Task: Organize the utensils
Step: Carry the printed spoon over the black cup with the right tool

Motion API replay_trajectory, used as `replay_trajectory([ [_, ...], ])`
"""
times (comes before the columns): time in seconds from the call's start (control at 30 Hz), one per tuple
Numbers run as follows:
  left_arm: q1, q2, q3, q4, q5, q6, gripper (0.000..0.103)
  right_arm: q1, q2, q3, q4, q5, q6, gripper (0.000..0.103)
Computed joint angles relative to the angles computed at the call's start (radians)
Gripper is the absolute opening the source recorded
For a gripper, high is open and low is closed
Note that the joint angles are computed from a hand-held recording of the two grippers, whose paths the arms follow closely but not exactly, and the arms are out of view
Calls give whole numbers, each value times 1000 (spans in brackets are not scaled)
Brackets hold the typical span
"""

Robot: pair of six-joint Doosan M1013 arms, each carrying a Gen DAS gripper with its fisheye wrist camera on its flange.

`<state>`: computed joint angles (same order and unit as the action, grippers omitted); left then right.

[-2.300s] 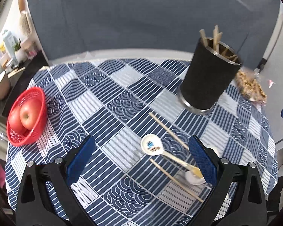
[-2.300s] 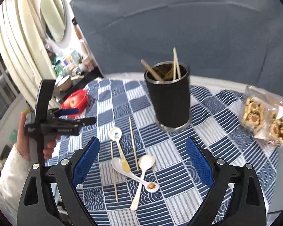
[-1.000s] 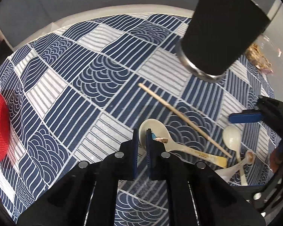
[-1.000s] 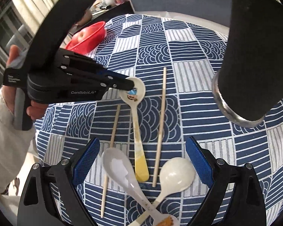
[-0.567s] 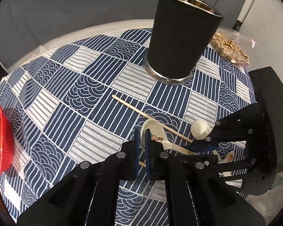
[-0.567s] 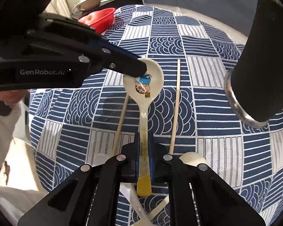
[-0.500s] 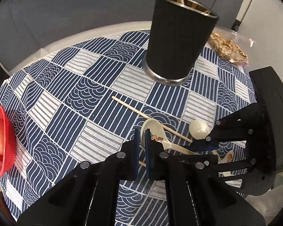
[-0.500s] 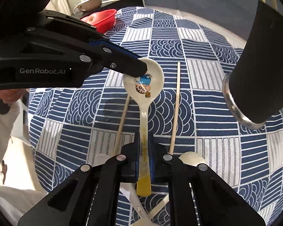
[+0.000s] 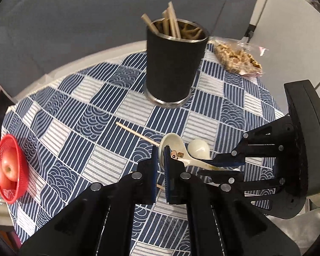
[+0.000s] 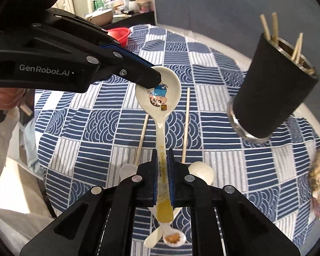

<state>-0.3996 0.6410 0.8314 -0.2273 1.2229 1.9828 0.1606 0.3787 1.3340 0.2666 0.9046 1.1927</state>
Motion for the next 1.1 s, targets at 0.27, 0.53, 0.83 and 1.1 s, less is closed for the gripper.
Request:
replay_trajectory([
  [0.27,-25,-56,34,20,-48,80,6,9,-63,42,-73,-70,70,8],
  [0.53,-53,-116,81,73,-129,142,6,26,-117,75,-157,-152,138,8],
  [0.83,-67,-133,45,59,-145,187,6,24,-150,64,-232,-190,199,8],
  [1.1,-76,-74,-103,61,-85,210,6,-3,-131,-4,-240,-189,205,8],
])
